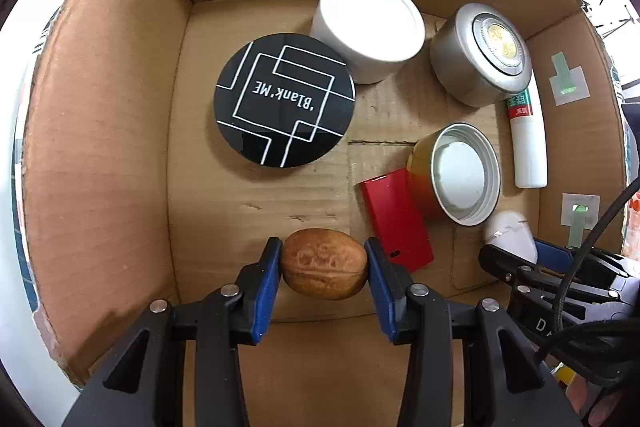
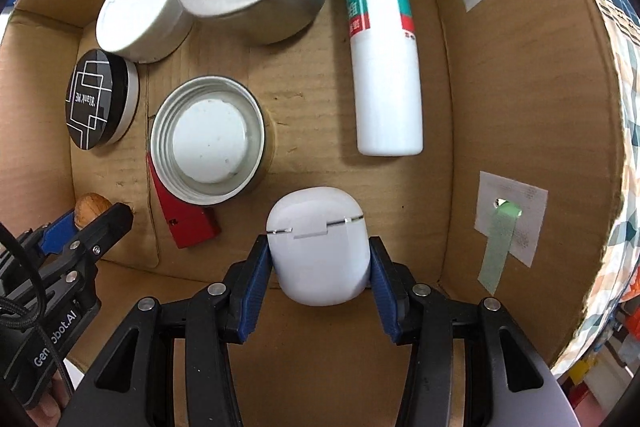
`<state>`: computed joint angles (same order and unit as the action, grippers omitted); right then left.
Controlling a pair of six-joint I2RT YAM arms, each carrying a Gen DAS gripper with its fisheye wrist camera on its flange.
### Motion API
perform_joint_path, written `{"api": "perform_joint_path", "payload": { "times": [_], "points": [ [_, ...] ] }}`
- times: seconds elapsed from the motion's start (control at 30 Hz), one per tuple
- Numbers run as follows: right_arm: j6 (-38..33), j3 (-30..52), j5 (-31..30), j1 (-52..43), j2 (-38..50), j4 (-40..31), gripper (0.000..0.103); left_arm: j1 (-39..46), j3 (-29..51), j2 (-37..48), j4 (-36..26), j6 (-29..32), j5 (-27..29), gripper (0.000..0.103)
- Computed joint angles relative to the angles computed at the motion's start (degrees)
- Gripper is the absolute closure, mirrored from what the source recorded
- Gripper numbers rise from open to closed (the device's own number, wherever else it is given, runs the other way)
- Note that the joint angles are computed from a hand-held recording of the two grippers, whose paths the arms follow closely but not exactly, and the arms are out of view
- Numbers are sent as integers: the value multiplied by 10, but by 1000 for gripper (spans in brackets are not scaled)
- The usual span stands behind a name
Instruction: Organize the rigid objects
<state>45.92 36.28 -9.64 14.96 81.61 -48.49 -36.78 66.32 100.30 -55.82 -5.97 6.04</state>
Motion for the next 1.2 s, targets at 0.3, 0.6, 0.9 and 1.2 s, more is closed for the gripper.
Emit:
{"api": "perform_joint_path", "payload": {
  "times": [0.3,0.6,0.9,1.2],
  "points": [
    [10,27,15,14,8,-8,29,16,10,-35,-23,0,-23,34],
    [14,79,72,36,-53,-92,15,34,27,-115,-66,6,-37,0],
    [21,142,116,49,-154,-209,0,8,72,-178,-99,-34,-49,0],
    [182,255,186,206,-264,-378,0,-52,167,-271,-201,-83,-92,0]
  ]
}}
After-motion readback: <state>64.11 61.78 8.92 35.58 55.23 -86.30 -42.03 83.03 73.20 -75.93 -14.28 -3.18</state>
